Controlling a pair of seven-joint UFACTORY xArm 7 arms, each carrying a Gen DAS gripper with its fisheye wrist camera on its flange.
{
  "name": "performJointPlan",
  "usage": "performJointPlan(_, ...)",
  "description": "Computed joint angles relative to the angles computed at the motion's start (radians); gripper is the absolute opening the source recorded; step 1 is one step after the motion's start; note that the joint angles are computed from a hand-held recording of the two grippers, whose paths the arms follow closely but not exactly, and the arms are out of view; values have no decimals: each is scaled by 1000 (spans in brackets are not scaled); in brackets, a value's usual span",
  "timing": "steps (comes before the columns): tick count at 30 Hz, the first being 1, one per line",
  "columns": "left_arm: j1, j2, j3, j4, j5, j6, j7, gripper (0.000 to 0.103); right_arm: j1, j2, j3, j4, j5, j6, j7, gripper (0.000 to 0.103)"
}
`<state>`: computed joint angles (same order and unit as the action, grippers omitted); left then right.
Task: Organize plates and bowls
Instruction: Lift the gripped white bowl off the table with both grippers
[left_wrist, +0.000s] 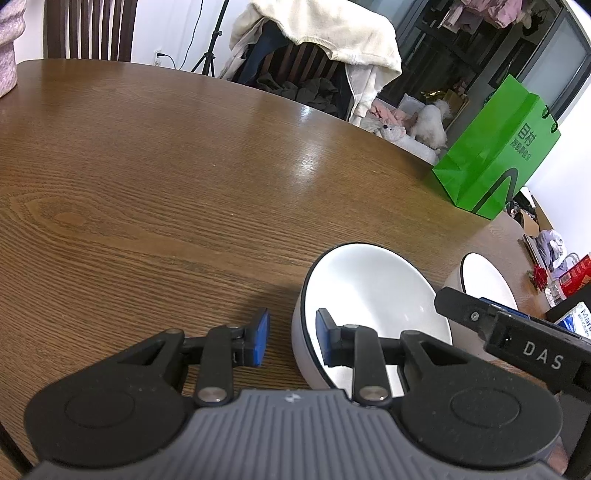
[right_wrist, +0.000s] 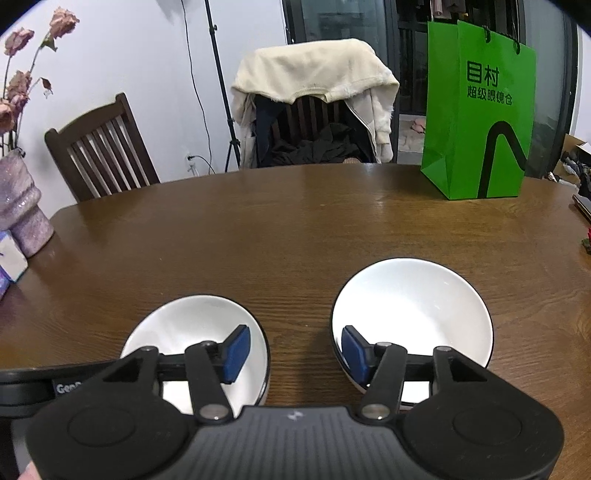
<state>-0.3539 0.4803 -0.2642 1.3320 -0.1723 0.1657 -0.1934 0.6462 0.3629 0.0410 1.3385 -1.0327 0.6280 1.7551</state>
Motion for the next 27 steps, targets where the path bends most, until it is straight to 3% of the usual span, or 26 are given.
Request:
performJointPlan(2, 2, -2, -3, -3, -1, -1, 2, 27, 3, -6, -2, -6, -12, -6, 13, 54)
performJointPlan(4, 1, -3, -2, -4, -1, -1, 0, 27, 2, -17, -5, -20, -42, -34, 38, 43)
performJointPlan(7, -1, -4, 0, -4, 0, 1, -2, 27, 0, -22, 1, -22, -60, -46, 43, 40)
performJointPlan(9, 1, -6, -3, -6, -1, 1, 0, 27, -7, -14, 10, -14, -38, -47, 16, 39)
performJointPlan(13, 5, -3, -7, -3, -2, 2, 7, 27, -19, 9, 13, -1, 28, -64, -37, 26)
performJointPlan(17, 11, -3, -13, -3, -8, 8, 16, 25, -10, 28, 0, 8, 62, -91, -71, 22)
performJointPlan(19, 18, -3, -22, -4, -14, 8, 28, 21, -7, 33, -6, 8, 76, -106, -85, 15)
performJointPlan(22, 31, -4, -39, -4, -30, 12, 47, 16, -3, 40, -16, 7, 98, -128, -102, 12)
performJointPlan(27, 15, -9, -23, -8, -32, 11, 43, 16, 11, 49, -37, 9, 120, -142, -101, 8)
